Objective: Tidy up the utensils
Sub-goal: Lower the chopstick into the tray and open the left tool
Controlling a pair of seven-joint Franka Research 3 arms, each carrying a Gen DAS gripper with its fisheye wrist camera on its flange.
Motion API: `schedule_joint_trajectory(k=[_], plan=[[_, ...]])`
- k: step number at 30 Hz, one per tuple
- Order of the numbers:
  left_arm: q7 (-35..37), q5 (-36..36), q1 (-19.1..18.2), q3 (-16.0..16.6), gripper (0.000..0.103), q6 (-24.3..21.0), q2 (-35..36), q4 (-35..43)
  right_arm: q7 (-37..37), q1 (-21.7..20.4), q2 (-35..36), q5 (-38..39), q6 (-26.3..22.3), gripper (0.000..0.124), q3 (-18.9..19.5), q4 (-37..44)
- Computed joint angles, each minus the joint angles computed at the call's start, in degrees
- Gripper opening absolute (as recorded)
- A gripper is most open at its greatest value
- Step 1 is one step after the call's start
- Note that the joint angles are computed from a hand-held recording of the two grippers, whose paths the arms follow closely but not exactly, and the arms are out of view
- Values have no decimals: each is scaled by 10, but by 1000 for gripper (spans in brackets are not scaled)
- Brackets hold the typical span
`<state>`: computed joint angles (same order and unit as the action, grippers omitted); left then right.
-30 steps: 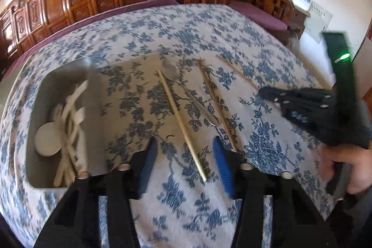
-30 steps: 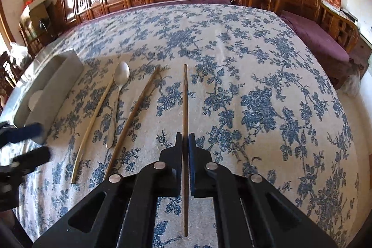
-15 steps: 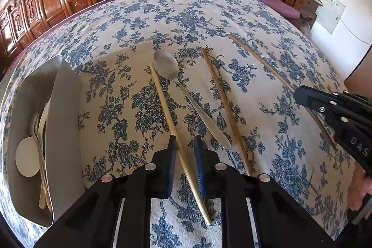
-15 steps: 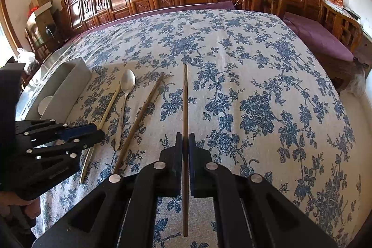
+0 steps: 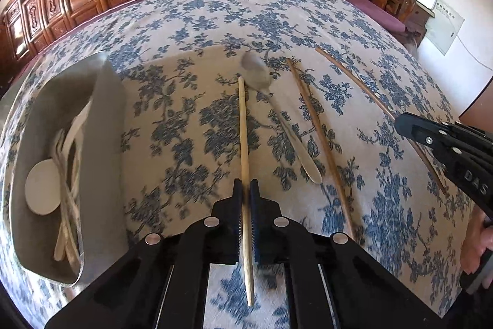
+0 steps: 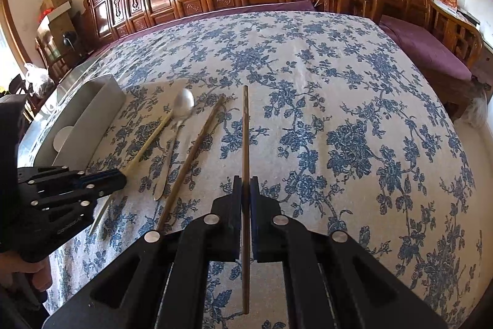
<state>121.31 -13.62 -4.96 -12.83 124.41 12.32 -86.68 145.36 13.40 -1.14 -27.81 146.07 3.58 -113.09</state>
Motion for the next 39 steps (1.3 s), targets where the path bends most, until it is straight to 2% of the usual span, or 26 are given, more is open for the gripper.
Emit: schedule_joint_trajectory(k=[11, 23, 31, 39], plan=[[60, -46, 17, 17, 4, 4, -67, -54, 4, 7, 5, -8, 3, 6, 2, 13], [83, -82, 27, 34, 4, -8, -75, -15, -8, 28, 25, -15, 24, 6, 3, 49], [90, -91, 44, 37, 4, -22, -45, 43, -27, 45, 39, -10, 35, 6, 1, 72], [63, -56, 63, 27, 4, -40, 34, 148, -49, 55, 56, 6, 38, 6, -6, 90]])
